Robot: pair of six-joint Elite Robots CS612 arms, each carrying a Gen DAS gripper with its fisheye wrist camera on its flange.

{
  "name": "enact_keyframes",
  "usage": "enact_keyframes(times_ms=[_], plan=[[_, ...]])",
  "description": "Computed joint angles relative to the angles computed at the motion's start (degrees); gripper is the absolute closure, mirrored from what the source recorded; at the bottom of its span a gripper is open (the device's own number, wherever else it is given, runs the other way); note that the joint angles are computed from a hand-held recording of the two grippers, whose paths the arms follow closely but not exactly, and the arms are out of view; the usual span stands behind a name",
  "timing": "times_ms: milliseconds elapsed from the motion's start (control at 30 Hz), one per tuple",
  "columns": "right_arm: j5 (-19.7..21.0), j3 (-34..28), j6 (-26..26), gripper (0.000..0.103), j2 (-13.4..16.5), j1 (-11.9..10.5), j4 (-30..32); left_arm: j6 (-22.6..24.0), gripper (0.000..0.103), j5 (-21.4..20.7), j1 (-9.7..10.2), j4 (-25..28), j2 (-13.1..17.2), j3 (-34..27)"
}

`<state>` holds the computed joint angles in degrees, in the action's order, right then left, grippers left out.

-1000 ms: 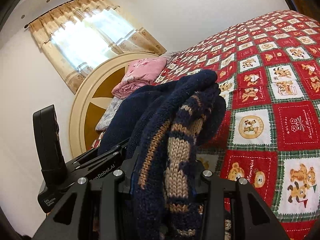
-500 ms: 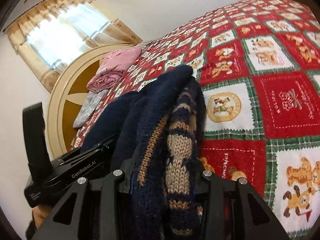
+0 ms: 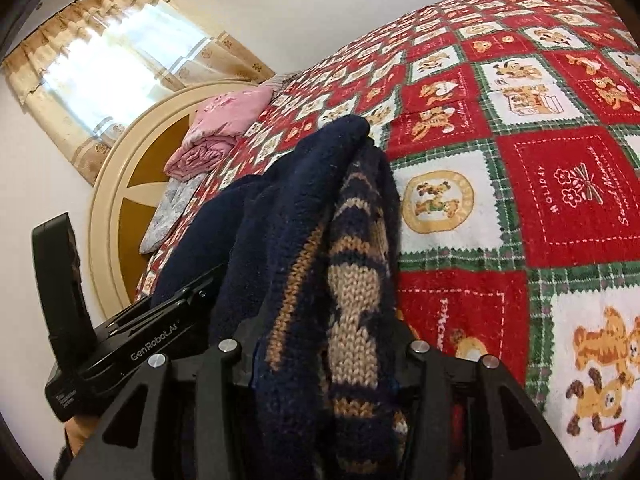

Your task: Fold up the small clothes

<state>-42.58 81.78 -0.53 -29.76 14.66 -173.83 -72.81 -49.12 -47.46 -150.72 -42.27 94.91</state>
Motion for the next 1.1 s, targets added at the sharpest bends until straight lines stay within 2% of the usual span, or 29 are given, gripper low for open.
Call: enact_keyframes(times_ms=[100, 167, 200, 233, 333, 400, 467, 567, 633, 700, 733, 767, 833, 867, 933, 1000, 1033, 1100], plan=[[0.3, 2.3, -1.4, 0.051, -1.6, -0.9, -0.3, -1.0, 0.048, -1.3, -0.49, -3.5, -1.4, 2.6], [0.5, 4.2, 0.1, 0.037, -2.4, -1.7, -2.5, -2.3, 0.041, -1.4, -1.10, -6.2, -2.3, 4.7], [0.8, 4.9, 0.7, 0.035, -2.6, -2.1, -4.0, -3.1, 0.036, -0.9, -1.61, -8.5, -2.7, 6.1], [0.7, 5.8, 0.5, 0.035, -2.9, -2.3, -5.0, -3.9, 0.031, -0.5, -2.14, -10.8, -2.9, 7.3], [-1.0, 7.5, -5.1, 0.035, -3.9, -2.4, -2.5, -3.8, 0.028, -1.3, -2.99, -14.6, -2.5, 8.3], [1.0, 7.8, -5.7, 0.035, -3.6, -2.6, -0.2, -4.8, 0.027, -3.1, -3.12, -13.7, -1.8, 7.8], [2.6, 8.6, -3.2, 0.035, -2.8, -2.9, -5.2, -6.3, 0.024, -2.6, -3.49, -14.2, -1.4, 7.8], [0.7, 9.4, -6.0, 0.035, -3.4, -2.3, -4.9, -8.3, 0.021, -4.0, -3.73, -19.2, -0.6, 8.7], [0.2, 9.7, -7.8, 0.038, -4.2, -2.1, -3.2, -8.7, 0.021, -7.5, -3.35, -25.5, 0.2, 9.7], [-2.6, 9.9, -8.4, 0.059, -4.5, -1.6, -2.7, -10.2, 0.021, -7.9, -3.22, -28.9, 0.8, 10.1], [-3.1, 9.9, -7.8, 0.060, -4.6, -1.5, -2.4, -10.4, 0.024, -7.7, -3.14, -29.6, 1.1, 10.0], [-2.3, 9.8, -6.9, 0.066, -4.6, -1.6, -1.4, -10.2, 0.027, -7.8, -3.07, -29.9, 1.2, 9.8], [2.1, 9.7, -5.7, 0.071, -5.0, -2.3, 4.0, -9.5, 0.045, -8.2, -2.94, -29.5, 1.1, 9.3], [4.1, 9.8, -5.3, 0.072, -5.1, -2.5, 5.6, -9.0, 0.051, -7.9, -3.05, -29.3, 0.9, 9.3], [8.7, 10.0, -5.3, 0.072, -5.2, -2.9, 8.4, -7.6, 0.070, -7.1, -3.35, -28.3, -0.1, 9.7], [12.8, 10.3, -6.0, 0.074, -5.2, -3.4, 11.4, -6.9, 0.072, -7.5, -3.47, -29.0, -1.2, 10.9], [11.9, 10.6, -6.3, 0.074, -5.5, -3.4, 11.4, -6.9, 0.072, -7.7, -3.53, -29.2, -1.6, 11.4], [4.3, 12.0, -7.7, 0.075, -6.2, -3.0, 7.1, -6.8, 0.072, -9.1, -3.68, -29.8, -2.0, 12.4]])
